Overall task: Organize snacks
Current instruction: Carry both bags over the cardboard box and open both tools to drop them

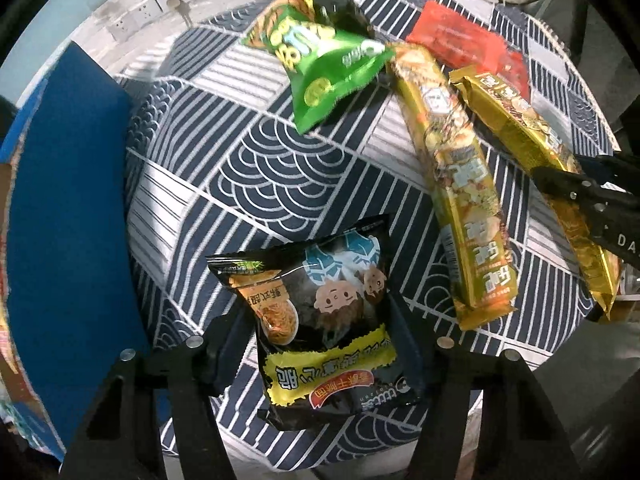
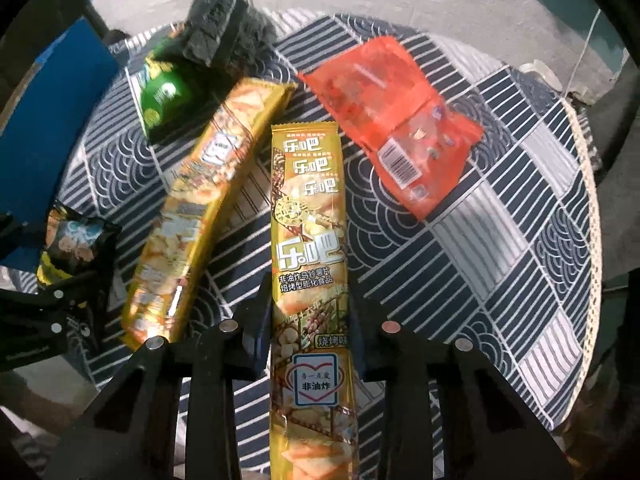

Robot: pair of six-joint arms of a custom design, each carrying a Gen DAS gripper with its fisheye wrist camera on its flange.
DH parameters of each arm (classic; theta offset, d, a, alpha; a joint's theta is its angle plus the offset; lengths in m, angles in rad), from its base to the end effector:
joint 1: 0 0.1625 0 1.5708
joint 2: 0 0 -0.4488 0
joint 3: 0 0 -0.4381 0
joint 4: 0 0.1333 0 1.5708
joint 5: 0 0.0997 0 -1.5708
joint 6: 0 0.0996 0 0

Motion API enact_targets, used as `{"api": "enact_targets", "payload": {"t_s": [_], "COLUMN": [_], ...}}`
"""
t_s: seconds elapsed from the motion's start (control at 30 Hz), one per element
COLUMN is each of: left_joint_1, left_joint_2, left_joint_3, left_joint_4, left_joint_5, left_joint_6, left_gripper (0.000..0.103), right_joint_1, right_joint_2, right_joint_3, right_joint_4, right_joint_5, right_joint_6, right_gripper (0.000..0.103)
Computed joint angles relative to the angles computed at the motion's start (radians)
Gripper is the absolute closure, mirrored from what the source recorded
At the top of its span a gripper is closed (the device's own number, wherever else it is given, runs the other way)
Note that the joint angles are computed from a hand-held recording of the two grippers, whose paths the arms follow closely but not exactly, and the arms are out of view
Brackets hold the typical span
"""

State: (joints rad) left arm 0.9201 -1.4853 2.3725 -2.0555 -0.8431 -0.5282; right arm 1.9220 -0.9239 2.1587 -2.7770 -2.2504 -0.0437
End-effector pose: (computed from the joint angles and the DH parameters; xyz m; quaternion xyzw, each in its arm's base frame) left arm -0.0700 -0.4213 0.1625 0.1271 0.9096 -0.0386 0.3937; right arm 0.2427 -0.4568 0.0267 0.1896 -0.9235 0.0377 0.3314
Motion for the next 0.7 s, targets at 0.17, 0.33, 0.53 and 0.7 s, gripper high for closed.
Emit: {"api": "enact_targets", "payload": {"t_s": [0.17,0.33,0.53,0.7], "left_joint_1": [-0.041,-0.077,-0.120,-0.149], "left_joint_2": [-0.039,-0.080,-0.135,-0.186], "left_joint_3": [0.005,-0.001,0.010,0.008], "left_joint_4": [0.001,0.020,0.031,0.051], "left_joint_5": [0.037,0.069,0.114,0.137], "left_joint_6": [0.026,0.040,0.068,0.084], "left_gripper": [0.037,0.037,0.037,0.037], "right_joint_1": [0.035,0.067,0.101,0.125], "right_joint_2": [-0.042,-0.077,-0.123,-0.140], "right_joint_3": [0.003,0.008,0.021,0.015], "right_joint_4": [0.021,0.026,0.025,0.019], "right_joint_5": [0.006,-0.001,0.001,0.010], "right_joint_6": [0.035,0.048,0.049,0.038], "right_gripper": [0.073,0.073,0.073,0.073]}}
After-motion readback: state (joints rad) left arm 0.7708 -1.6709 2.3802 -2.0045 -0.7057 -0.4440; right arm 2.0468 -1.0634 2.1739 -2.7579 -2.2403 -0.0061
